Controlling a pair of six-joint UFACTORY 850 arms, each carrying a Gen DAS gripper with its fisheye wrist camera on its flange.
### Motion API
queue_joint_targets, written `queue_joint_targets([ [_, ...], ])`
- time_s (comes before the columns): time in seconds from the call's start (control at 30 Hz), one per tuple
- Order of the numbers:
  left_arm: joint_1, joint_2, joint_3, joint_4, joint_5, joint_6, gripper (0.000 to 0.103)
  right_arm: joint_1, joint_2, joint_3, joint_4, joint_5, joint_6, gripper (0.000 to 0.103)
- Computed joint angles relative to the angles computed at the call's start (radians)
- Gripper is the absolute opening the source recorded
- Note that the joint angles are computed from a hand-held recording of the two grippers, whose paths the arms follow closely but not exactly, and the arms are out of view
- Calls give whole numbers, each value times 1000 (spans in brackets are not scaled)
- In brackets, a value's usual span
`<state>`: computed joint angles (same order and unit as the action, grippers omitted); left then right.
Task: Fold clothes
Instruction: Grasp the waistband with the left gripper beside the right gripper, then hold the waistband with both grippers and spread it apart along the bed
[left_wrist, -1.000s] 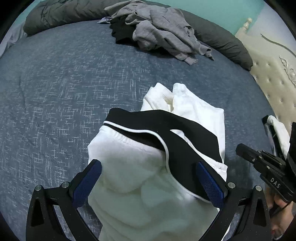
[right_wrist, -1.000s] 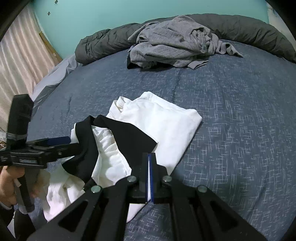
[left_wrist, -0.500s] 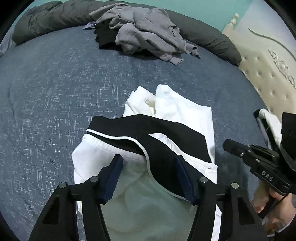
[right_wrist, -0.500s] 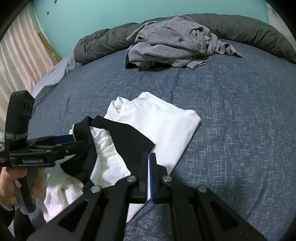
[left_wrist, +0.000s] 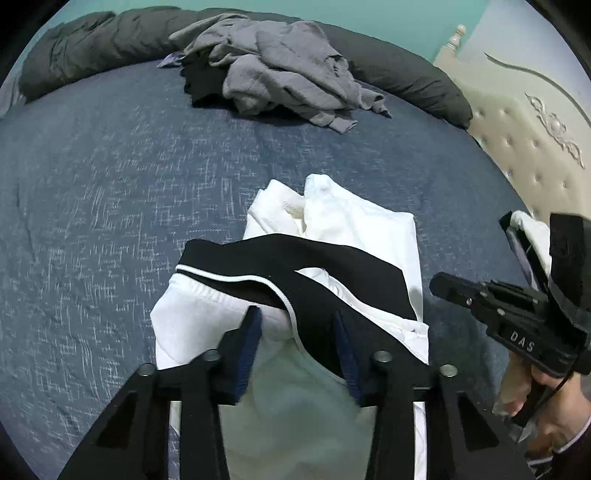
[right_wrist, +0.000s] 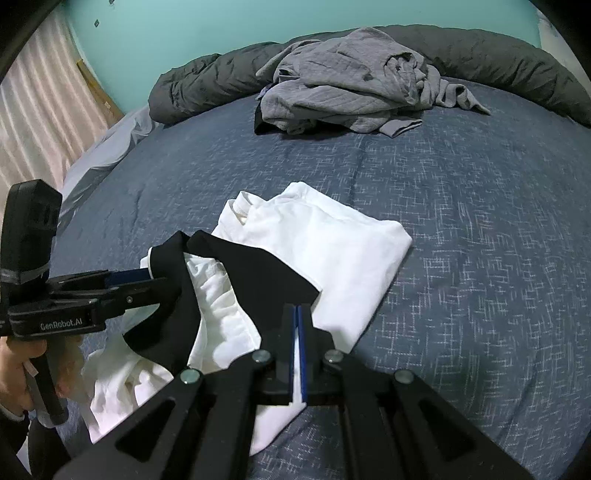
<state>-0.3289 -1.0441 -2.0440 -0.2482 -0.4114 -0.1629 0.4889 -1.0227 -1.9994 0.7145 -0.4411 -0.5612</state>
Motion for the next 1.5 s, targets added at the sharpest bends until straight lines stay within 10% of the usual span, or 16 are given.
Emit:
queue_joint_targets([
  [0.23, 4, -1, 8, -66, 9, 79, 3, 2, -25, -44, -49, -12, 54, 5],
  [0.5, 14, 37, 69, -176, 46, 190, 1, 13, -179, -307, -235, -152, 258, 33],
  [0.7, 30, 132, 206, -397, 88, 412, 1, 41, -385, -665, -410, -365, 369, 34],
  [0.87, 46, 235, 355, -571, 112, 583, 1, 45, -232, -404, -358, -255, 279, 3],
  [1.2, 75, 444, 632, -742, 129, 780, 1, 43, 98, 48, -128, -103, 44, 2],
  [1.5, 76, 476, 718, -450, 97, 443, 5, 49, 231, 270, -93, -129, 40, 3],
])
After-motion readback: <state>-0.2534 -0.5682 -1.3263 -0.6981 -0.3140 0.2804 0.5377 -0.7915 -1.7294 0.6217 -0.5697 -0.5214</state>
